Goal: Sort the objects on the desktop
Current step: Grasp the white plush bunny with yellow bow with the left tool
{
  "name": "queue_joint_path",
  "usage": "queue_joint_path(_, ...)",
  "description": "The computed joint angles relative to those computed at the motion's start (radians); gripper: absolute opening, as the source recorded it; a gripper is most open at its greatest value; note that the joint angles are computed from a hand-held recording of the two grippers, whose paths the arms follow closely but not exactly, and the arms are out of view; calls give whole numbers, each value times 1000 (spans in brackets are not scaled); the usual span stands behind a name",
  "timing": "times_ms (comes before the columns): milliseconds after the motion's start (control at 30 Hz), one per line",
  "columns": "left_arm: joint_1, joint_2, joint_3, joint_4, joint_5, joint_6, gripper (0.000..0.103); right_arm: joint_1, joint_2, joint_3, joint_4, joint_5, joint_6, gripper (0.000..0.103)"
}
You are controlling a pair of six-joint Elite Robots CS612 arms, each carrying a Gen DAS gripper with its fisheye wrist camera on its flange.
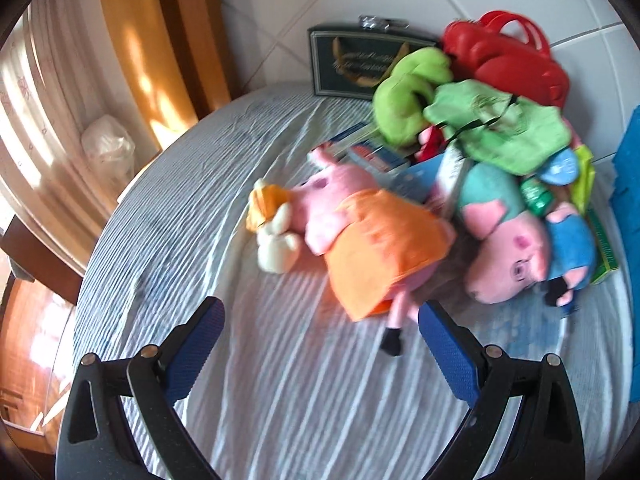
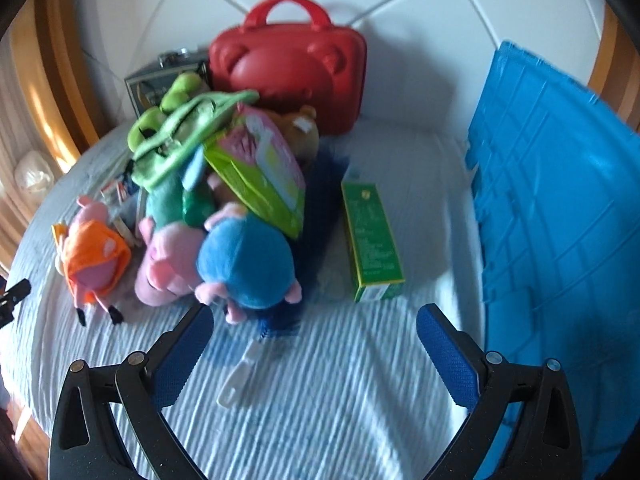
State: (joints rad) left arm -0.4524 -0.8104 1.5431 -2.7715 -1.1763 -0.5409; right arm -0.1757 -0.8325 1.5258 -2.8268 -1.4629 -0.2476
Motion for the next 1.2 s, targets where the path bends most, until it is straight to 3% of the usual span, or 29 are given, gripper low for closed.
queue_joint_path(333,88,50,-51,123,-23,-87,99,33,68,-102,127,-7,-18,103)
queue_joint_path(567,122,134,-183,156,-78,-21,98,53,101,-171,186,0,-20,103)
queue_joint_path(633,130,158,-218,184,-103,-6,82,66,103,-186,191,20,-44,103)
queue_joint_path(767,145,195,-255,150,-197,25,73,100,111,-220,199,70,-94,103)
queue_joint_path(833,146,204,-266,131,-224,49,55,122,120,-243,213,72,-119,103)
queue_joint_path(967,143,204,-262,105,-233,93,44,165,142,-294,262,96,-184,85)
queue_joint_path(1067,151,183,-225,71,-232,105,25,191,162,-326,283,105,-217,77)
queue_joint_path(1133,158,168,-199,51,-200,112,24,206,183,-357,298,106,-223,68)
queue_joint_path(1200,173,160,-187,41,-225,118,24,217,209,-400,330,109,-217,65)
